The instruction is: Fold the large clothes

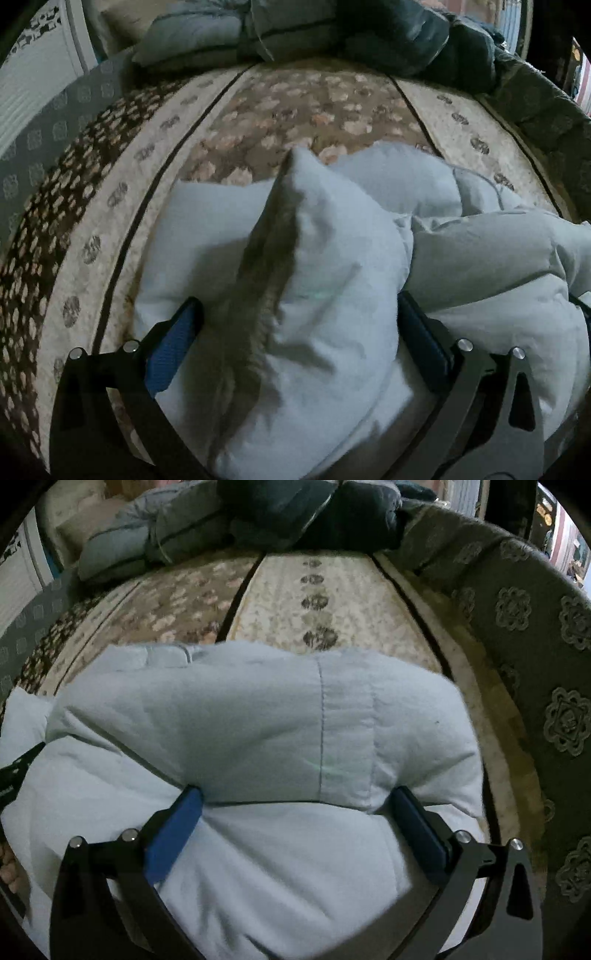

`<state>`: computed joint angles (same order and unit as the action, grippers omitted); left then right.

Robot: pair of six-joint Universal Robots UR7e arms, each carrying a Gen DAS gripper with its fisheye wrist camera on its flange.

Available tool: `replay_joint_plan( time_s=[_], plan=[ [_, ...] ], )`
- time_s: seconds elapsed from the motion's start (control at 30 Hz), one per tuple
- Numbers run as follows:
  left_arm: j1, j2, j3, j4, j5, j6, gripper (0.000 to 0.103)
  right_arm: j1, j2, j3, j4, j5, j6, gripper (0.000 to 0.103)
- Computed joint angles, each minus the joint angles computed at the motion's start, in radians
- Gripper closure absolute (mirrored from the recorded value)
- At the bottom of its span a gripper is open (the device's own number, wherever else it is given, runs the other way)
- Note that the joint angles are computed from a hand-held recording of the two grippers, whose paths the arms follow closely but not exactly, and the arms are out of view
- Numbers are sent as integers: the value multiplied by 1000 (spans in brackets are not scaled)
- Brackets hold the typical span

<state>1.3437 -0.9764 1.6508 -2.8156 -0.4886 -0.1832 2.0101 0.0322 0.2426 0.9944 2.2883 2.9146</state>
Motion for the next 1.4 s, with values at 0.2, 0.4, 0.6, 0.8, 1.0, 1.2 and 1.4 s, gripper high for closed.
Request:
replay_joint_plan(
  time_s=[0.2,0.4,0.6,0.8,1.0,1.2,1.4],
  plan=[
    [6,-4,24,15,11,38,3,-18,-42,119,-61,-6,-15,1],
    [6,-14,50,32,22,29,3,-7,-20,100,-40,35,-1,1],
    [-39,-114,154,36,18,-14,3,25,-143,264,-119,40,12,2],
    [-121,-199,240,108,107,-55,3,64,-295,472,-234,83,-8,2],
    [-204,-366,379,277,197,-246,3,117,-465,710,-345,127,-72,2],
    [-292,-629,515,534,125,-569,3,163,-655,963,-412,136,-102,2],
    [-380,-808,591,950,98,-893,3,161,-759,1129,-403,180,-44,2]
  ],
)
